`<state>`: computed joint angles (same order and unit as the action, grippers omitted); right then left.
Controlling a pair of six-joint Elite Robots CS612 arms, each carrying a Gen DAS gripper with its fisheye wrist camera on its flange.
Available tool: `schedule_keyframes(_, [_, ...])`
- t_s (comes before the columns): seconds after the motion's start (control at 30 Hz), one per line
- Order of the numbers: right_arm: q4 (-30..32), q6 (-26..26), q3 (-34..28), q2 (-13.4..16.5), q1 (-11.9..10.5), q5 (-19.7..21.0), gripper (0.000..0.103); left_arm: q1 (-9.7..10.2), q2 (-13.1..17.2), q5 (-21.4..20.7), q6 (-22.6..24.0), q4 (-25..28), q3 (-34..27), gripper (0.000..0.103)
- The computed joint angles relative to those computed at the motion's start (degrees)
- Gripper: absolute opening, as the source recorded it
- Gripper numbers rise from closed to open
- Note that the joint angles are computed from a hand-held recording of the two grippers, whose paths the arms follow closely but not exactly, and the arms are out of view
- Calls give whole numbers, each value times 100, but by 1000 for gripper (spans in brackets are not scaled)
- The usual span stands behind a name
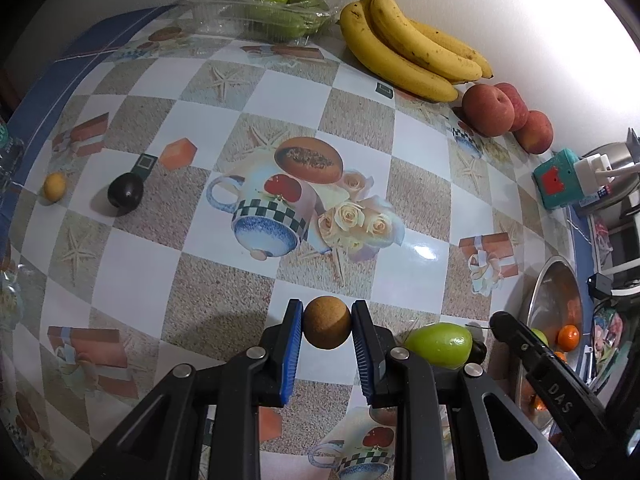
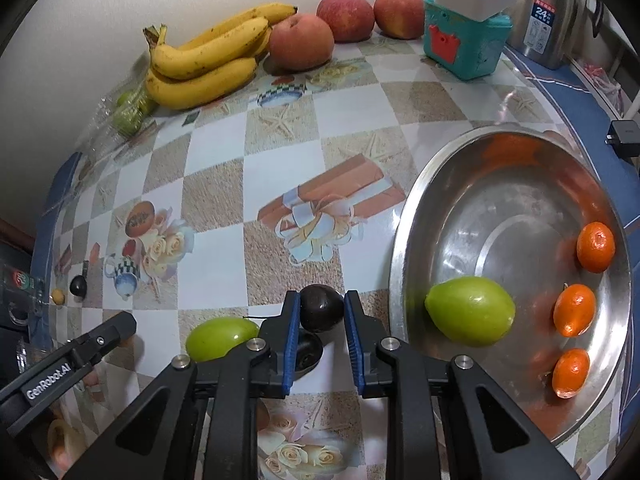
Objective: Organize fruits
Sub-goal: 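Carry the kiwi and the plum over the steel bowl with both tools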
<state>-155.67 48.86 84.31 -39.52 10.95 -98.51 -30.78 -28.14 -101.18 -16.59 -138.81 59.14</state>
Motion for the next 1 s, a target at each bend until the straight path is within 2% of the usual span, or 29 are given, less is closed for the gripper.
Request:
schedule_keyframes(0.23, [-176,65,107,-116,20,-144,23,19,-23,-118,-12,-134,31,26])
schedule_keyframes(0.37, [-254,69,160,-185,24,-239,23,66,-25,-328,-126,-228,40,26])
schedule_keyframes(0.57, [-348,150,262,-272,7,-309,23,93,-79,-336,-242,-440,116,26])
schedule_keyframes(0.73, [-466,338,420,-352,-36,-325,23,57,-135,-302,-180,-560,190,26])
schedule_keyframes(1.0, [-582,923,884,-569,-167,-478,23,-44,-184,-323,-7,-614,238,26])
